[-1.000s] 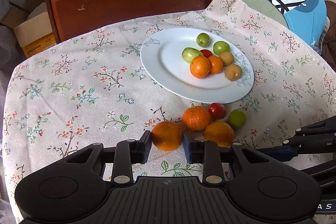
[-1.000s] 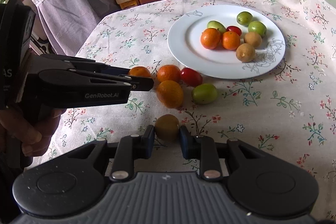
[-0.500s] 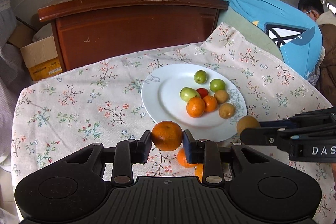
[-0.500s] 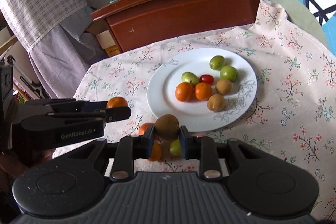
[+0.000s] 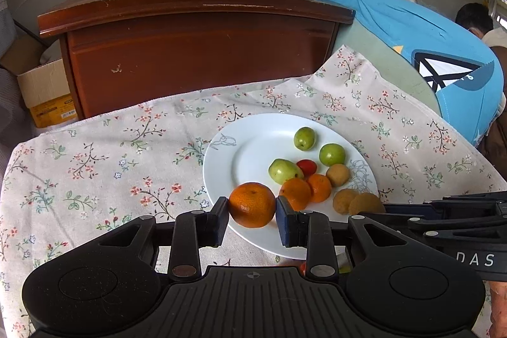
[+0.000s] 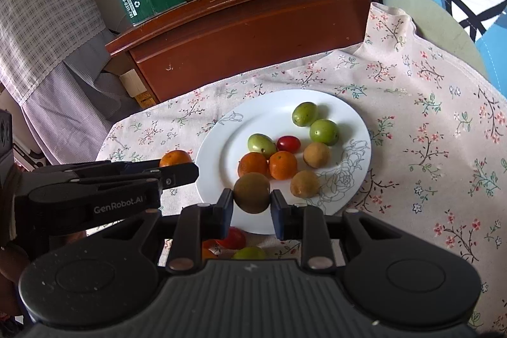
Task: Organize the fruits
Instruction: 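Carry the tangerine and brown fruit onto the plate and open both grippers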
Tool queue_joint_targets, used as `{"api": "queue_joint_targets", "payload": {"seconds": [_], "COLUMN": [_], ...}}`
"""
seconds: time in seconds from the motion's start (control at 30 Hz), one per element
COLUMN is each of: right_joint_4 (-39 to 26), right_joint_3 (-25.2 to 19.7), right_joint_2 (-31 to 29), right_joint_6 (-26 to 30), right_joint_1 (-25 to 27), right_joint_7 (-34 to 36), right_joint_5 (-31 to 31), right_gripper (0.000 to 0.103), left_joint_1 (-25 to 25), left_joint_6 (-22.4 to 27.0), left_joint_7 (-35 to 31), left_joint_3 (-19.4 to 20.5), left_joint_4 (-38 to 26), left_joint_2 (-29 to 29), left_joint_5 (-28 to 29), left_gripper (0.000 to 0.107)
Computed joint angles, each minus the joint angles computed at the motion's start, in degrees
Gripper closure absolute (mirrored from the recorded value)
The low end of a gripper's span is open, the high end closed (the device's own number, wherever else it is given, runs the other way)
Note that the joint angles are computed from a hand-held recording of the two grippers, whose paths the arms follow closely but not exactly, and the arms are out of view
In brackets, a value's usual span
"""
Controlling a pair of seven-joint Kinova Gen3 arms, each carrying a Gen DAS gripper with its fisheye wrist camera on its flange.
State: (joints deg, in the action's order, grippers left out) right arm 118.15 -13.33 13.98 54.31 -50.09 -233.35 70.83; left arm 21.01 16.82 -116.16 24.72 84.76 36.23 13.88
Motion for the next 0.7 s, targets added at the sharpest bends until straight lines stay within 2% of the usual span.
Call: {"api": "queue_joint_targets", "payload": {"seconds": [0.27, 0.43, 0.7], "right_joint_4": [-0.2, -0.1, -0.1], "right_joint_3": [0.7, 1.3, 2.2], "right_joint_2": [0.7, 1.4, 2.4], "right_joint_6": [-1.0, -3.0, -1.8], "right_joint_1": [0.8, 1.8, 1.9], "right_joint_7": [-0.7, -2.0, -4.3], "right_joint_5": [0.7, 1.4, 3.0], "right_gripper": [0.077, 0.077, 0.074], "left_joint_1": [1.9, 4.2, 4.1], "left_joint_6": [1.7, 3.6, 1.1], "left_joint_7": [1.4, 3.7, 5.8], "left_joint_3": [-1.8, -4.4, -4.4], "left_joint_4": [-3.3, -5.6, -4.7], "left_joint_2": [1.8, 2.7, 1.9], "left_joint_5": [-0.3, -1.0, -1.3], "left_gripper": [0.078, 0.078, 0.076]}}
